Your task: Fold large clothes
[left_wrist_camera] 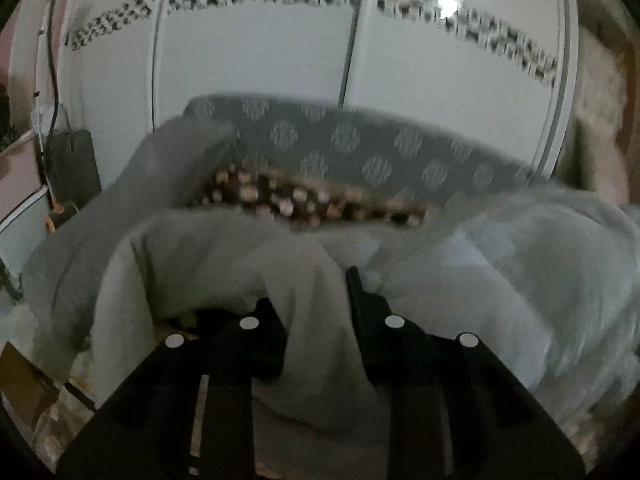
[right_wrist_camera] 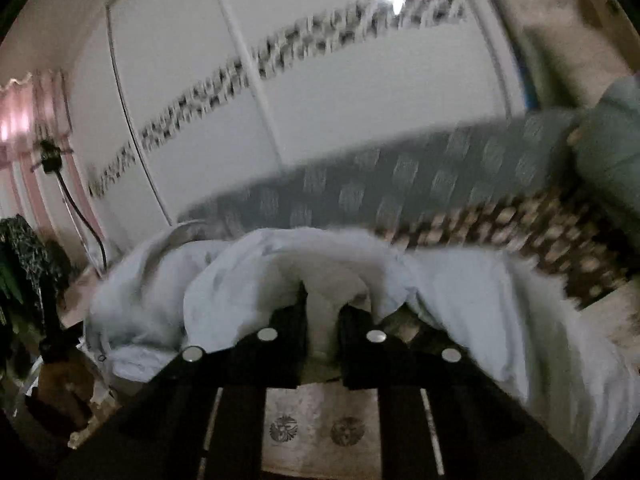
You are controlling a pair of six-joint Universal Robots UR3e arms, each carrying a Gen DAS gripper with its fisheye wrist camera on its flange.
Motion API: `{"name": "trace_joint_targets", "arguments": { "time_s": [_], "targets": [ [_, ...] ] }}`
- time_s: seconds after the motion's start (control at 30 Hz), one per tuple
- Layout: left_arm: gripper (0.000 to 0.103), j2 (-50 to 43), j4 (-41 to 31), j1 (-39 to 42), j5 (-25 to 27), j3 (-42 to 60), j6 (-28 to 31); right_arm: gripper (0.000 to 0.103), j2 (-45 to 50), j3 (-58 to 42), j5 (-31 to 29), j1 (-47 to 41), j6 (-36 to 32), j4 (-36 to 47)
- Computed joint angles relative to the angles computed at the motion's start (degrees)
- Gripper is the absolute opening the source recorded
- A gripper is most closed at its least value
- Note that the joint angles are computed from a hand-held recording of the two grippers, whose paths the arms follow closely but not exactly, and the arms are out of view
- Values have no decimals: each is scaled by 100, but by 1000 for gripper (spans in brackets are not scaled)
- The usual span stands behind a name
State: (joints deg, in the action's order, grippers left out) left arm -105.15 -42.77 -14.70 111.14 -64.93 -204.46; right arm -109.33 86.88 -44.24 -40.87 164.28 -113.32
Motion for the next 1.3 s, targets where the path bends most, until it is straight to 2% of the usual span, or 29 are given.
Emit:
{"name": "trace_joint_targets", "arguments": {
  "time_s": [0.07, 0.13, 0.17, 0.2, 0.23, 0.27, 0.3, 0.37, 0.43, 0.5, 0.53, 0.6, 0.63, 0.7, 0.73, 0.8, 0.9, 0.97, 1.03, 1.1, 1.13, 1.2, 1.23, 1.3],
  "targets": [
    [28, 532, -45, 204, -445, -373, -216, 12, -728, -368, 1049, -1153, -1873, 2399],
    [36, 1260, -190, 369, -715, -1053, -524, 12, -961, -1062, 1187, -1868, -3872, 4795],
    [44, 1382, -317, 435, -796, -1134, -527, 12, -890, -1450, 1025, -2034, -4389, 5512],
    [50, 1612, -438, 397, -580, -1319, -574, 13, -837, -1597, 871, -1960, -4659, 5777],
    [67, 1601, -487, 257, -95, -1269, -663, 14, -697, -1683, 490, -1646, -4572, 5561],
    [90, 1831, -479, 128, 562, -1458, -862, 15, -567, -1647, 155, -1276, -4369, 5145],
    [98, 1897, -361, 133, 750, -1565, -987, 18, -545, -1543, -20, -847, -4088, 4779],
    [100, 2447, -175, 445, 855, -2061, -1366, 22, -199, -1883, -579, -447, -4366, 5174],
    [100, 2783, -170, 818, 653, -2368, -1463, 34, -35, -2074, -1069, -316, -4803, 5853],
    [100, 2838, -301, 1071, 551, -2531, -1459, 78, -105, -1794, -1450, -337, -5005, 5694],
    [100, 2684, -362, 1078, 543, -2430, -1492, 81, -190, -1770, -1481, -603, -5307, 5845],
    [100, 2570, -455, 1182, 335, -2439, -1486, 83, -306, -2141, -1251, -1707, -6046, 6470],
    [100, 2341, -470, 1082, 422, -2275, -1512, 85, -343, -2303, -1015, -2227, -6095, 6633],
    [100, 2069, -467, 980, 483, -2085, -1340, 92, -376, -2288, -591, -2872, -5654, 6431],
    [100, 1808, -515, 893, 539, -1821, -1212, 92, -286, -2194, -483, -2923, -4985, 5966],
    [100, 1245, -563, 751, 676, -1266, -1002, 92, 87, -2223, -657, -2390, -3949, 5142],
    [100, 344, -771, 761, 622, -259, -627, 96, 709, -2268, -861, -1476, -3032, 4172],
    [100, -325, -1274, 828, 626, 601, -481, 97, 1446, -2470, -1626, -536, -1900, 3104],
    [100, -942, -2174, 1070, 297, 1425, -446, 100, 2337, -3028, -2081, -31, -1031, 2895],
    [100, -1107, -2525, 1424, -367, 1424, -512, 100, 3012, -3179, -2068, 90, -385, 2840],
    [100, -1064, -2527, 1577, -617, 1135, -571, 100, 3142, -2961, -1937, 4, -89, 2762],
    [100, -977, -2471, 1788, -852, 572, -659, 100, 3205, -1903, -1600, -298, 694, 2108],
    [100, -965, -2456, 1848, -857, 389, -702, 100, 3239, -1303, -1389, -503, 1122, 1842],
    [100, -1090, -2590, 1942, -798, 470, -814, 100, 3274, -240, -681, -901, 1468, 1373]
  ]
}}
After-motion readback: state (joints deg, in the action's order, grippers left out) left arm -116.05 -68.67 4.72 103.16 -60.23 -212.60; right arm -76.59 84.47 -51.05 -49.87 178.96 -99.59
